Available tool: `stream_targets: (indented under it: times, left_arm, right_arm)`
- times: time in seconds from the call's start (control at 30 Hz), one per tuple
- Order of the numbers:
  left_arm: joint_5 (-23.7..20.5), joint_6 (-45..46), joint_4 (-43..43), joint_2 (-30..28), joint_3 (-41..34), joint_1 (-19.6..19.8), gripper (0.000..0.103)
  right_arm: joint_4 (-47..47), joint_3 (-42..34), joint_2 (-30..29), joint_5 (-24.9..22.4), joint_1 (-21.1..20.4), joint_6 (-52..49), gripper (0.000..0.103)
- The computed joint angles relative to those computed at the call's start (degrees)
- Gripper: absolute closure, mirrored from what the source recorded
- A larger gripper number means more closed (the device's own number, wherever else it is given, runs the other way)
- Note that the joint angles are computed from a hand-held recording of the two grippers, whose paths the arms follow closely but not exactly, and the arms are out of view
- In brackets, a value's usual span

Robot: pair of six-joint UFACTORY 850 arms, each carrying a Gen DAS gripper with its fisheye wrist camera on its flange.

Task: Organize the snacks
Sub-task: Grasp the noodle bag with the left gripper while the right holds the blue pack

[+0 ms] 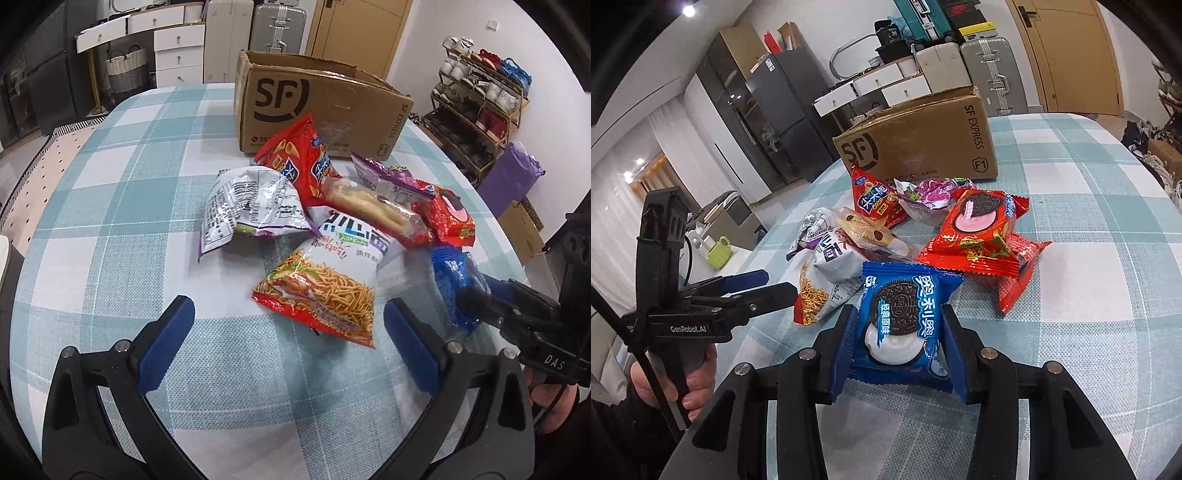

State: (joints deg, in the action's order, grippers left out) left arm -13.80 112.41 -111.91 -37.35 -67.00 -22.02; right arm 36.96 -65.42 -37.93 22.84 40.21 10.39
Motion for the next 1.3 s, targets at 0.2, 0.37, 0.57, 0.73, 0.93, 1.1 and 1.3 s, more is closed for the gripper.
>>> stream_targets:
  times: [0.2, 0.37, 0.57, 0.73, 0.93, 1.1, 1.3]
  left_arm:
    - [-0.12, -13.86, 13.92, -1.85, -3.33, -0.69, 0.001]
    - [-0.91, -24.69, 24.75, -3.99, -6.59, -1.08, 0.001]
    - [-0.98, -39.71, 38.22, -6.67, -10.62, -1.41, 0.001]
    - [-2.34, -40.87, 39.58, -7.81, -12.33, -1.42, 0.001]
    - [-3.58, -42.52, 42.20, -9.17, -14.26, -1.58, 0.004]
    - [-4.56, -44.52, 43.92, -9.85, -15.16, -1.61, 0.009]
    - [-5.30, -44.06, 43.68, -10.32, -15.57, -1.37, 0.011]
  right_arm:
    - [-1.52, 1.71, 0.93, 1.39, -0.07, 2.17, 0.058]
    - [-2.83, 2.82, 1.61, 2.30, -0.18, 3.97, 0.058]
    - [-5.69, 3.75, 2.20, 3.02, -0.33, 6.61, 0.058]
    - [-5.14, 4.34, 2.77, 3.82, -0.20, 5.89, 0.058]
    - [-4.81, 4.56, 2.94, 3.98, -0.08, 5.72, 0.058]
    - [-5.22, 4.74, 3.06, 4.14, -0.03, 6.35, 0.058]
    - [-4.81, 4.80, 3.08, 4.24, 0.09, 6.08, 0.058]
